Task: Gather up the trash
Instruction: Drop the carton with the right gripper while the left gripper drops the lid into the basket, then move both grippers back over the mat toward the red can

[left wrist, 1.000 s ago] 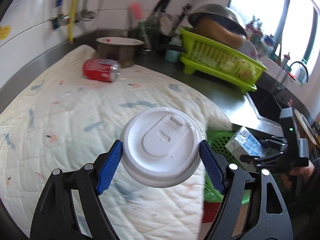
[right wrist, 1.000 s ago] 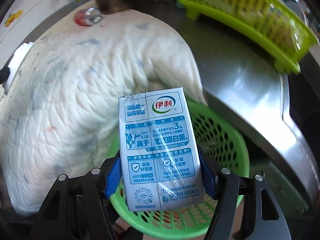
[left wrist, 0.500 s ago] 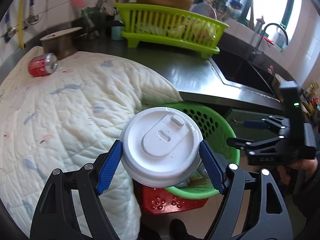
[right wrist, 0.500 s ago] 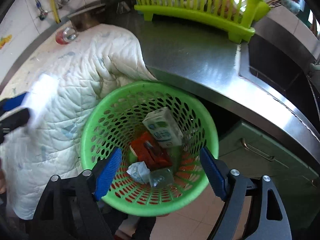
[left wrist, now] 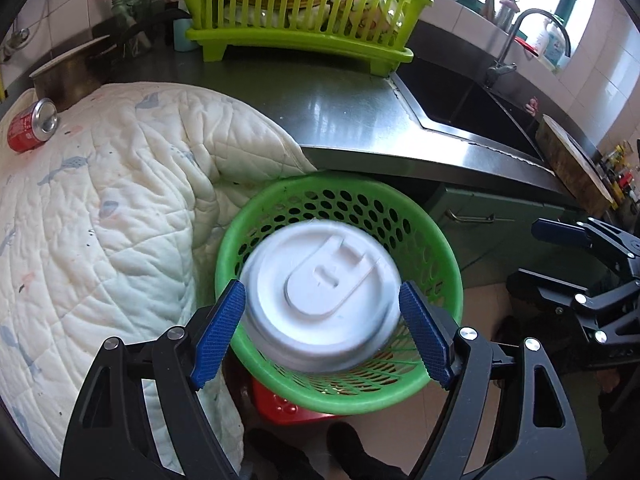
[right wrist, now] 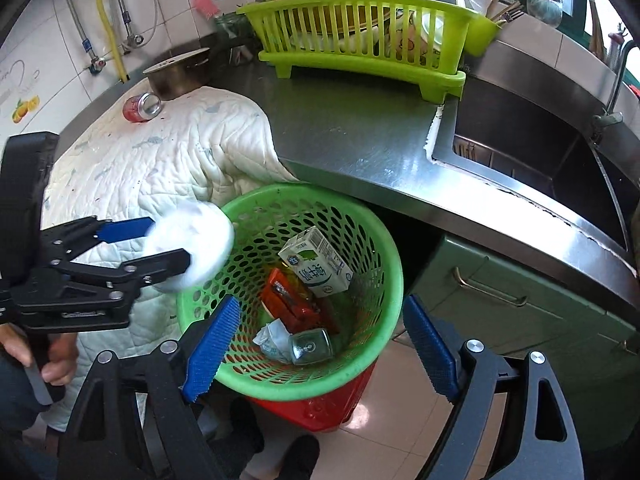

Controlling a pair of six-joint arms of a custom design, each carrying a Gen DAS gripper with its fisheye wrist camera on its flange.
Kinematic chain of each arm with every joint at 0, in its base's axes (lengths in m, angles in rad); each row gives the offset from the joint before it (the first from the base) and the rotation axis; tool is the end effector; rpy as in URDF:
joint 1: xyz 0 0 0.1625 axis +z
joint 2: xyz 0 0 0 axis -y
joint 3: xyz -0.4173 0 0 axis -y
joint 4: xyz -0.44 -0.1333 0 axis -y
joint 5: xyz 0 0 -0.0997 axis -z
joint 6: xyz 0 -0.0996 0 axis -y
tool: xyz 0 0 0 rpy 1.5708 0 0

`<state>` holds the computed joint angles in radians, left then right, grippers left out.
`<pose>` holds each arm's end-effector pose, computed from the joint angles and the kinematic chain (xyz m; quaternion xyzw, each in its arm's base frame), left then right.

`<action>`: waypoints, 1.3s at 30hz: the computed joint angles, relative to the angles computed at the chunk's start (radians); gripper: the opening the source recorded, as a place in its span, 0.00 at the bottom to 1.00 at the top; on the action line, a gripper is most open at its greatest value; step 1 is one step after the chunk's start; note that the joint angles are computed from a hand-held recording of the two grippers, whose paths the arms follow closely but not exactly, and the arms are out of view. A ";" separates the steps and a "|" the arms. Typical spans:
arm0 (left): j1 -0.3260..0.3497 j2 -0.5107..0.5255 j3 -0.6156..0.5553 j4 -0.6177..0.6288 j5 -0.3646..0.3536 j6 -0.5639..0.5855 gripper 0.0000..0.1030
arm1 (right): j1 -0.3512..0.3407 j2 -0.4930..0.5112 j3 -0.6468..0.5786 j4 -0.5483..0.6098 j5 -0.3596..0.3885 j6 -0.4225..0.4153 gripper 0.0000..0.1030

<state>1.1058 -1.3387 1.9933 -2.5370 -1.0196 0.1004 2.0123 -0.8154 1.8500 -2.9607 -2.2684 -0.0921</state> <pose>-0.0880 -0.5890 0.2505 0.2246 0.9247 -0.1956 0.2373 0.3323 -0.5408 0.0512 0.1856 -0.9082 0.2220 0.3024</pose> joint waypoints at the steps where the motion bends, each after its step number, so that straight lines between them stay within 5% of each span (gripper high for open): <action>1: 0.002 0.003 -0.002 0.003 -0.004 -0.005 0.80 | -0.001 0.001 0.000 0.000 -0.002 -0.003 0.78; 11: 0.007 -0.052 0.009 -0.012 0.041 -0.012 0.81 | 0.006 0.029 -0.047 0.012 0.029 -0.039 0.78; 21: 0.043 -0.147 0.006 -0.037 0.157 -0.008 0.81 | 0.037 0.151 -0.208 0.074 0.087 -0.115 0.78; 30: 0.120 -0.214 -0.035 -0.054 0.237 -0.005 0.81 | 0.075 0.325 -0.453 0.187 0.142 -0.205 0.78; 39: 0.214 -0.235 -0.121 -0.070 0.276 0.005 0.81 | 0.108 0.577 -0.856 0.378 0.171 -0.300 0.78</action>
